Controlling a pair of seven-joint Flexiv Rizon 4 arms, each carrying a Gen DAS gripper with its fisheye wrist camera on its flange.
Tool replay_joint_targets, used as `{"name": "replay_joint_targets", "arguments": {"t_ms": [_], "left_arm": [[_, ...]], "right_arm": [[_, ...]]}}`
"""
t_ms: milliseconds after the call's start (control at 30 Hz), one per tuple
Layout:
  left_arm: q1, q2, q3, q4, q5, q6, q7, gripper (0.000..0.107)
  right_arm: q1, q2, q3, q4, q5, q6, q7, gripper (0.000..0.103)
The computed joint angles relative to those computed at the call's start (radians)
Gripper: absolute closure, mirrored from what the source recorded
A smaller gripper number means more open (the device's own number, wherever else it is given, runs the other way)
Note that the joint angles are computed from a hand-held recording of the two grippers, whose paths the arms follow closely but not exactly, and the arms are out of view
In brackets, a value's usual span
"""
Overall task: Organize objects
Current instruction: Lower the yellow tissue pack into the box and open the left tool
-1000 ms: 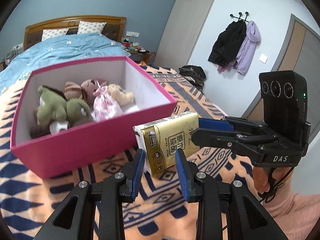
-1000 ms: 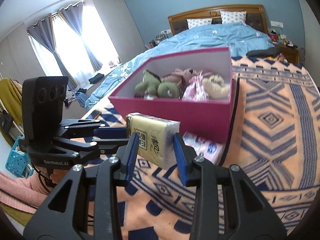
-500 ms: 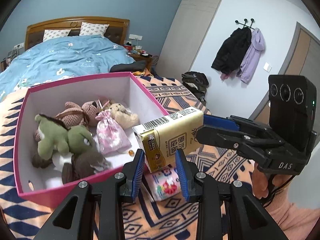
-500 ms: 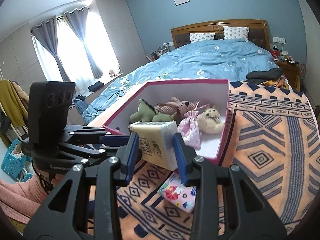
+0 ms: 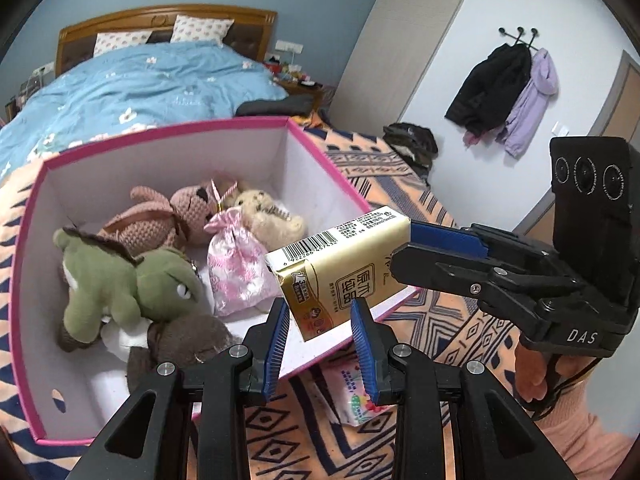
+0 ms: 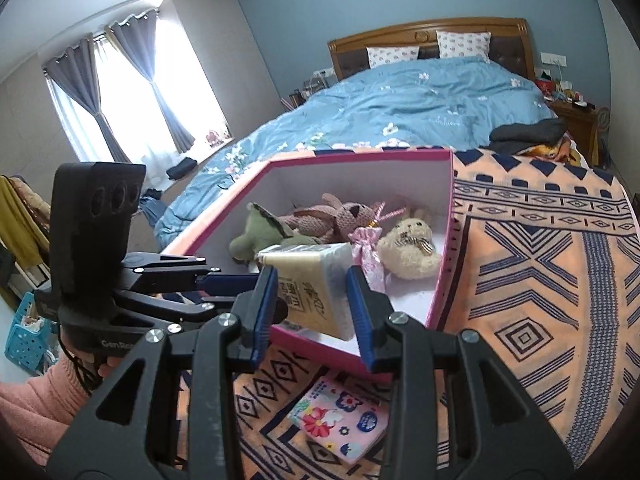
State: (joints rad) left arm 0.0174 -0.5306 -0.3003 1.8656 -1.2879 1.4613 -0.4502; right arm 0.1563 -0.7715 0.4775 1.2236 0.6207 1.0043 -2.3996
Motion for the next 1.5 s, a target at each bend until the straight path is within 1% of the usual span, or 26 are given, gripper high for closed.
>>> {"name": "replay_joint_targets", "arguments": {"t_ms": [100, 233, 467, 633, 1100, 1367, 1500], "left_arm": [[-0.003, -0.013, 0.024, -0.008, 0.061, -0.020, -0.053, 0.076], [0.007, -0.023, 0.036, -0.013, 0.158, -0.041, -0.136, 0.076], [0.042, -0.037, 0.021, -0.016, 0.305, -0.050, -0.252, 0.076], [0.081, -0.041, -0.016, -0.008, 0.353, -0.044, -0.284, 0.076], [0.140, -0.049, -0.076, 0.001, 0.448, -0.017, -0.339, 0.076], [0.148, -0.058, -0.073, -0.013, 0.500, -0.034, -0.374, 0.076], [0.133, -0.064, -0.042, -0.032, 0.537, -0.064, -0.405, 0.076]], "right_arm": [[0.018, -0.014, -0.024, -0.012, -0.023, -0.012, 0.037, 0.064], [0.029, -0.029, -0.037, -0.022, -0.050, -0.020, 0.075, 0.064], [0.037, -0.040, -0.045, -0.025, -0.088, -0.022, 0.120, 0.064], [0.038, -0.043, -0.043, -0.021, -0.106, -0.015, 0.130, 0.064], [0.029, -0.043, -0.031, -0.009, -0.118, -0.002, 0.131, 0.064], [0.028, -0.045, -0.034, -0.010, -0.125, -0.006, 0.143, 0.064], [0.035, -0.043, -0.042, -0.007, -0.135, -0.002, 0.160, 0.064]]}}
